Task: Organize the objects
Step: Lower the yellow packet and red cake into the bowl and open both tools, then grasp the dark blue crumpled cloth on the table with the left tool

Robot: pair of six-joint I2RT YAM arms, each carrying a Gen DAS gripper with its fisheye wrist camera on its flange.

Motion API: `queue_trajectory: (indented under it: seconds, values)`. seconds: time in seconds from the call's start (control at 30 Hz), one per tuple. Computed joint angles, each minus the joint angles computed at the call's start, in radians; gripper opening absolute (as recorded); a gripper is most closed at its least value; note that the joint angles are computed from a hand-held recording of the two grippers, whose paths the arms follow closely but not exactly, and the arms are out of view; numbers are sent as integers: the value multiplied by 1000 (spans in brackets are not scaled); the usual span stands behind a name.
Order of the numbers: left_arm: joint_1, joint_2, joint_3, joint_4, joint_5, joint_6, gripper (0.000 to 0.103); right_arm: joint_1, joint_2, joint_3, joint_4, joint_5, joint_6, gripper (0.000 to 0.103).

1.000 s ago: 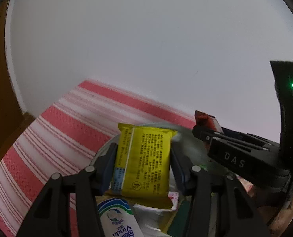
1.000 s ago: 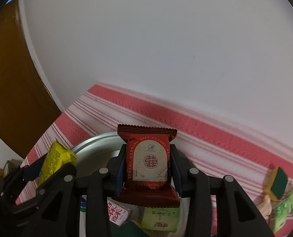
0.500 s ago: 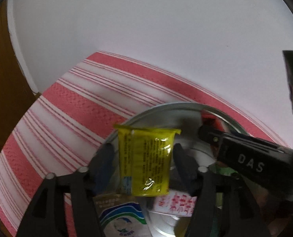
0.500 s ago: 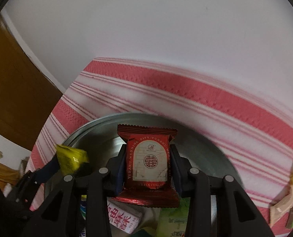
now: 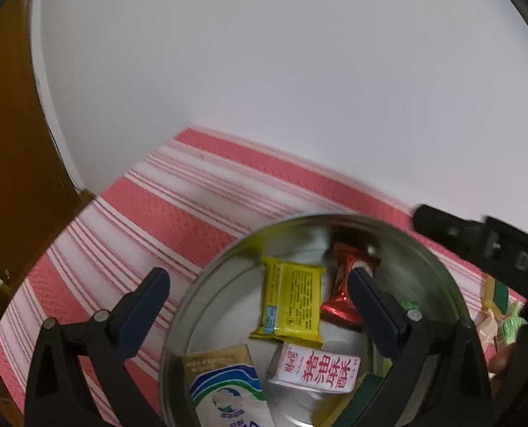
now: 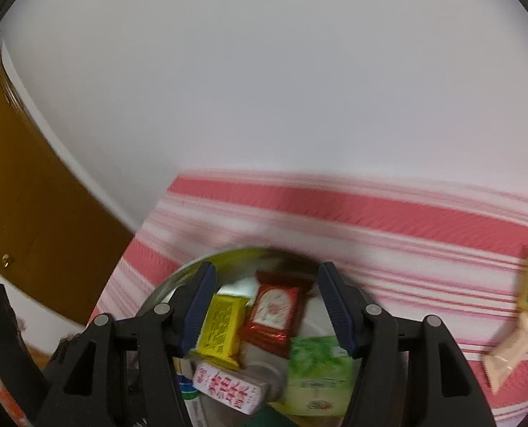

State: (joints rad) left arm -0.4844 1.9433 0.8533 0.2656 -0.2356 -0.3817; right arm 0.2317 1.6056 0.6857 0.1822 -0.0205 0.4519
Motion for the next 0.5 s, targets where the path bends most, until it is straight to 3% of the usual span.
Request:
queue_trajectory:
  seconds: [0.2,0.27,0.3,0.37,0.4,0.5]
  values:
    - [-64,-58,-151,235,-94,24,101,56,-302,-301,210,188,-6,63]
    - [-123,-63,-225,376,-185,28,101,118,-423,-419,293,337,-11,63]
    - [-135,-57,-247,433,-204,39,101,189,-511,-516,380,486,-26,64]
    - [-193,-52,-304,557,-280,57,101,294,-593,-614,468,694,-70,88]
    - [-218,-55,-312,571,-309,55,101,354,-627,-640,454,833,-78,102]
    - [-284,-60,-342,628,-347,45,101,384,-740,-675,333,937,-66,102]
